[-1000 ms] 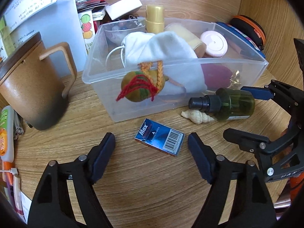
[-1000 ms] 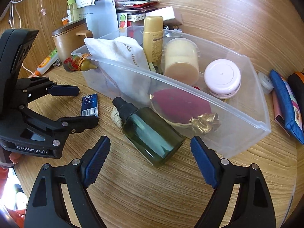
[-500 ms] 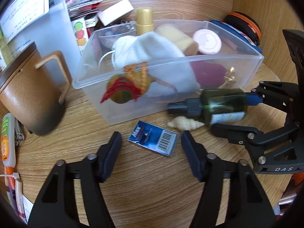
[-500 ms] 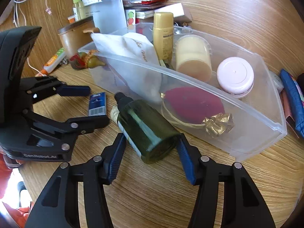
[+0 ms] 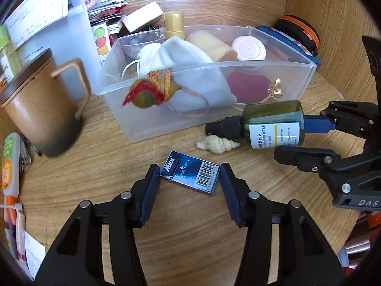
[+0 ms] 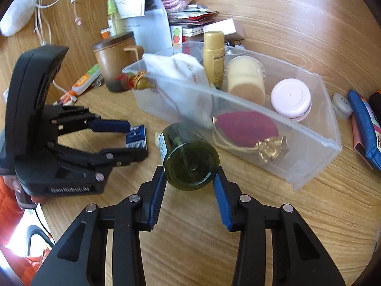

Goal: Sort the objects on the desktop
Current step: 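Grasp the green dropper bottle with right tool while left tool grasps the blue Max box, then lift the green bottle over the bin with right tool while left tool carries the blue box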

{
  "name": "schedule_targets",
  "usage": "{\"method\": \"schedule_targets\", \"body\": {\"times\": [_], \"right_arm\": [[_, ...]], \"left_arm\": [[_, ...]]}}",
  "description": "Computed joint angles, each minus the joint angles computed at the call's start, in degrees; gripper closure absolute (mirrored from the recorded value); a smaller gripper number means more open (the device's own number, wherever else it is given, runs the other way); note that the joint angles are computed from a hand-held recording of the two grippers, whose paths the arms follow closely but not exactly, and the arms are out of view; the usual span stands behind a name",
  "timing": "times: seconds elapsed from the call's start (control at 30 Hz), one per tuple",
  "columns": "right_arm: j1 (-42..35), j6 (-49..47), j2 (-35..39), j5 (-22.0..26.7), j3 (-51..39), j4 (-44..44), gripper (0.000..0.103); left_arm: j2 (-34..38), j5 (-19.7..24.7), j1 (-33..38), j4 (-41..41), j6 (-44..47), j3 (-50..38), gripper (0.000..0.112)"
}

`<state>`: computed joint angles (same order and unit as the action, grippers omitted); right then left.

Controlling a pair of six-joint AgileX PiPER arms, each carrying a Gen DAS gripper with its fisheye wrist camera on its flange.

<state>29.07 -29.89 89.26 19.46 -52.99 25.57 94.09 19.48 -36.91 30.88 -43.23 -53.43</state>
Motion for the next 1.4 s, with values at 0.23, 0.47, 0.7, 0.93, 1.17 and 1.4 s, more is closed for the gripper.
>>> {"method": "schedule_targets", "body": {"times": [0.23, 0.47, 0.7, 0.93, 1.17, 1.4], "right_arm": [[2.4, 3.0, -1.9, 0.7, 2.6, -5.4, 0.066], [6.9, 14.3, 0.9, 1.2, 0.5, -17.1, 0.050], [6.2, 13.3, 4.7, 2.1, -3.9, -14.6, 0.050], [4.2, 6.0, 2.3, 0.8, -2.2, -5.0, 0.065], [4.2, 7.3, -4.6, 0.7, -0.2, -6.8, 0.065], [1.7, 5.6, -9.5, 2.2, -1.8, -6.2, 0.065]], "left_arm": [[-4.1, -1.1, -1.1, 3.8, -6.2, 4.1, 0.061], [-8.3, -1.4, -1.4, 9.3, -13.6, 7.7, 0.061], [-12.1, -1.9, -0.6, 10.9, -15.7, 9.7, 0.061], [-14.8, -2.2, 0.3, 11.3, -16.3, 9.8, 0.061], [-16.5, -1.4, 0.2, 10.6, -14.6, 7.8, 0.061], [-16.7, 1.0, -0.4, 11.0, -12.5, 3.2, 0.061]]}}
